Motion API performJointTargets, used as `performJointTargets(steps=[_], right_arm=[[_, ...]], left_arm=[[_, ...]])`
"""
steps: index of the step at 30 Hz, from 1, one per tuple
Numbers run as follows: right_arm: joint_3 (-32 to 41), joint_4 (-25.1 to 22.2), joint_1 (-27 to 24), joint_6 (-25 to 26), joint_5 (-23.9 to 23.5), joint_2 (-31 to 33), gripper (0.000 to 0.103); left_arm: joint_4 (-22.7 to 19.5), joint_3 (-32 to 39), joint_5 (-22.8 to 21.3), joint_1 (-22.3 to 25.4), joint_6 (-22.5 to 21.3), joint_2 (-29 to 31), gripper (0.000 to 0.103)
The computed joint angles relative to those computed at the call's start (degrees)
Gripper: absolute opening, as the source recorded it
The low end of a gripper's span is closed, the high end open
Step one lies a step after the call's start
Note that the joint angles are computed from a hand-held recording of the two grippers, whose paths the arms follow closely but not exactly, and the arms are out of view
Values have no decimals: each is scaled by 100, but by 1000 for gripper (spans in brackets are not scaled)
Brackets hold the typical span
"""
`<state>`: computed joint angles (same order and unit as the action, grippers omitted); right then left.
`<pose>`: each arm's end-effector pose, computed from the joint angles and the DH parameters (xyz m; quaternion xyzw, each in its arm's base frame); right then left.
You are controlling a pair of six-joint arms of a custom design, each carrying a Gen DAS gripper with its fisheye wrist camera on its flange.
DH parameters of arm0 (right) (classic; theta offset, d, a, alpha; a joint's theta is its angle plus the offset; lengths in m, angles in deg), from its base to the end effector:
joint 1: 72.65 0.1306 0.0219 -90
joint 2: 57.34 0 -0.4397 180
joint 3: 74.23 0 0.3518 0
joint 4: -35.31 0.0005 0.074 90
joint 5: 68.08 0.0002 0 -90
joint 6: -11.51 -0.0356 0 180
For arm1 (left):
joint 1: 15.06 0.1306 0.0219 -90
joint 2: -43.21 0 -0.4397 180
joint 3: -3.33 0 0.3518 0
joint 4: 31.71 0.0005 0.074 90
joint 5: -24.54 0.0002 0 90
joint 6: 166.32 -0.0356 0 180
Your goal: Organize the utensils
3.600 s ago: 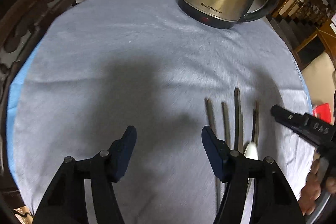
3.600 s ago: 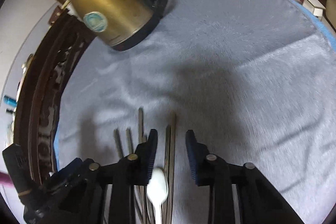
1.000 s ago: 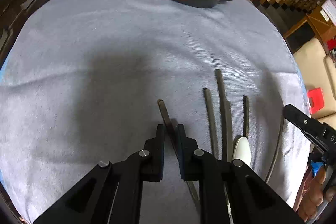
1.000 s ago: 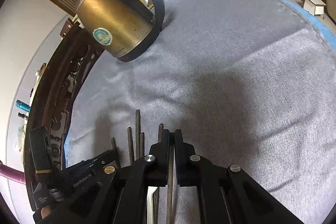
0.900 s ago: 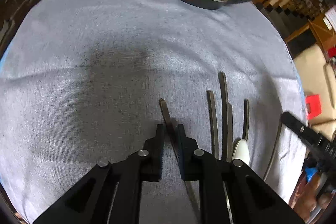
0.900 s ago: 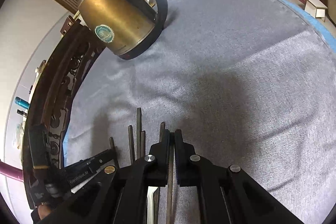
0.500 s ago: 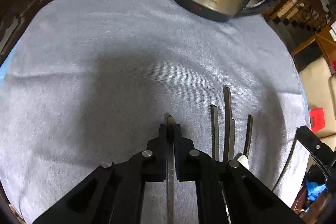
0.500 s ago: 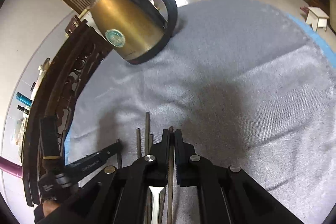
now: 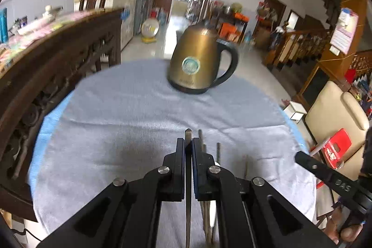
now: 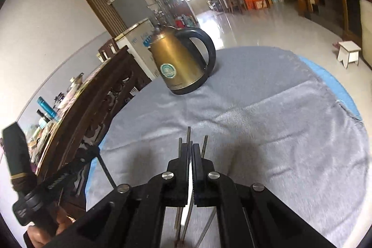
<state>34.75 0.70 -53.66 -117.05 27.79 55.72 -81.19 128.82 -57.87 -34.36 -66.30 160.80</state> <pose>0.5974 0.2012 0.4416 0.1748 0.8834 0.1677 0.4012 0.6171 -0.2216 0.4960 0.1007 0.9049 -0.1620 0.3806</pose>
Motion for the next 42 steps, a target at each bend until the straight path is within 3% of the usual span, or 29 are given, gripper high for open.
performJointTargets(steps=[4, 9, 11, 13, 15, 18, 21, 24, 26, 28, 31, 35, 37, 42], right_arm=[[-421, 157, 64, -156, 15, -335, 2], [-339, -353, -111, -496, -198, -280, 4], [-113, -712, -263, -579, -393, -52, 13], [135, -974, -420, -646, -688, 248, 43], [631, -1426, -556, -718, -912, 741, 50], [1525, -2136, -586, -474, -853, 1485, 48], [2760, -3184, -577, -480, -567, 2329, 31], [4310, -4507, -444, -212, 265, 3142, 23], [5182, -5263, -351, -92, 589, 3564, 10], [5347, -5409, -287, 39, 807, 3643, 7], [4123, -4494, -278, 33, 662, 3031, 6], [1884, -2392, -225, 30, 681, 1657, 6], [988, -1459, -139, 171, 850, 986, 6], [-418, 111, 202, 438, 1516, -231, 6]], left_arm=[[507, -700, 35, 9, 17, -519, 5], [805, -1086, 85, 45, 15, -781, 5], [811, -1088, 121, 72, 23, -779, 5], [780, -1034, 188, 117, 14, -713, 5], [701, -961, 293, 167, 65, -641, 5], [709, -932, 345, 211, 45, -624, 5], [825, -1019, 347, 226, -15, -722, 5], [1037, -1206, 308, 227, -69, -880, 5], [1196, -1346, 273, 212, -72, -983, 5], [1361, -1502, 265, 188, -78, -1099, 5], [1452, -1648, 297, 185, -83, -1226, 5], [1724, -1983, 294, 202, -38, -1514, 5], [1869, -2138, 269, 199, 13, -1672, 5], [2322, -2569, 147, 141, 69, -2123, 5]])
